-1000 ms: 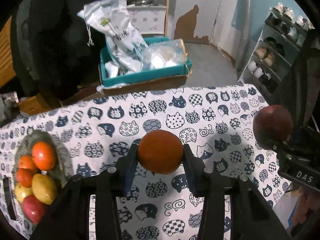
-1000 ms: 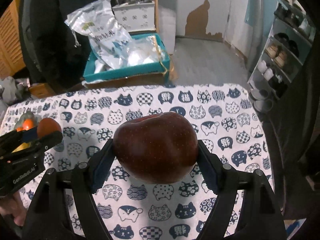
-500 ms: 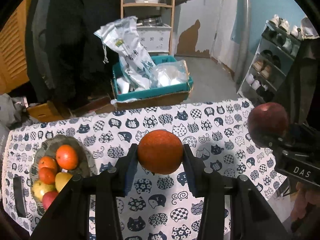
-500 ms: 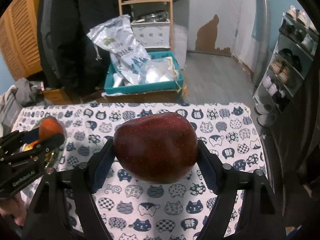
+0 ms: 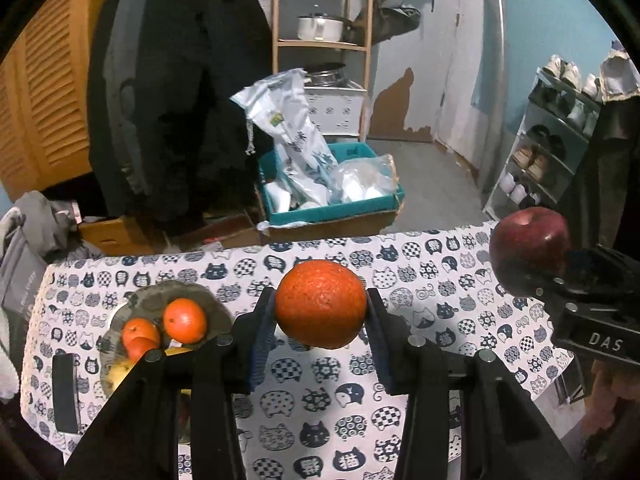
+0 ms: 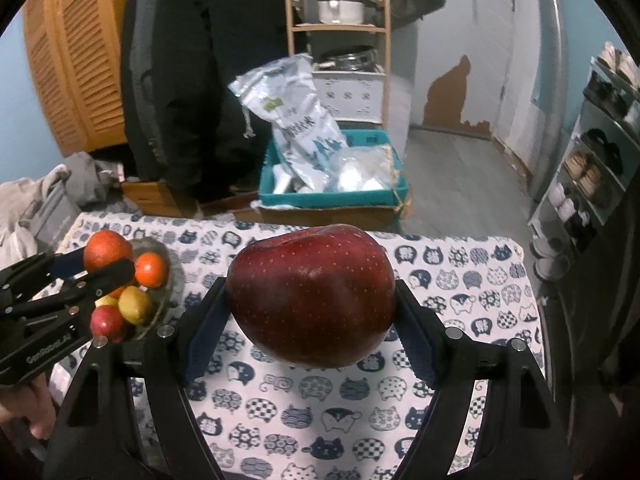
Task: Organize fruits
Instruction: 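Lift the tangerine and apple in both grippers and carry them to the bowl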
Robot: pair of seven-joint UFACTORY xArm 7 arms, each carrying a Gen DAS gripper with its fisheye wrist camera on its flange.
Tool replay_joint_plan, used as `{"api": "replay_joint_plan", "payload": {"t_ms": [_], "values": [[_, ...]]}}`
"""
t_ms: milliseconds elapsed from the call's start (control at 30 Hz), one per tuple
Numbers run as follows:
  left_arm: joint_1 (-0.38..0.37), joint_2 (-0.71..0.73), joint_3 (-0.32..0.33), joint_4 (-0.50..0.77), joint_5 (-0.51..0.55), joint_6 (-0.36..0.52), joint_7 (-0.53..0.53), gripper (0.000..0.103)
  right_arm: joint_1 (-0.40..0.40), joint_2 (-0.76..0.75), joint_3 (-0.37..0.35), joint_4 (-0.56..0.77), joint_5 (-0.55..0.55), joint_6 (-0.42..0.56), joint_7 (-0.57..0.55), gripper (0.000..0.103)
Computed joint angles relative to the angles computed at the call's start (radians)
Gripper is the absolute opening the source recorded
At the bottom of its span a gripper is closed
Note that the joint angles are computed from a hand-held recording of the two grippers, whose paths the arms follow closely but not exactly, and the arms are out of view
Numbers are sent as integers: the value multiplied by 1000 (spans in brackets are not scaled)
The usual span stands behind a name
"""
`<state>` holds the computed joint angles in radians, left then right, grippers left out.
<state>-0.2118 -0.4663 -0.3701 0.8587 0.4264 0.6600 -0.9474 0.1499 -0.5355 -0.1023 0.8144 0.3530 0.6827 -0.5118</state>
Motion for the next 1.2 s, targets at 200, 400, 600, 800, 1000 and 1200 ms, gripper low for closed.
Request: {"api": "replay_joint_plan", "payload": {"t_ms": [200,400,600,800,1000,1200], "values": [[10,-72,21,-57,-15,-3,11,44,38,-10,5,7,36,14,-10,79],[34,-143,36,-108,-44,10,35,44,61,-3,31,11,42,7,-2,79],[70,-199,46,-148,-62,24,53,44,93,21,53,27,52,-6,12,79],[91,-251,79,-204,-101,33,89,44,129,61,78,43,69,-23,21,79],[117,-306,109,-261,-133,42,122,44,161,100,110,68,77,-28,39,79],[145,-355,135,-312,-162,43,150,44,191,145,140,95,84,-37,55,79]]}}
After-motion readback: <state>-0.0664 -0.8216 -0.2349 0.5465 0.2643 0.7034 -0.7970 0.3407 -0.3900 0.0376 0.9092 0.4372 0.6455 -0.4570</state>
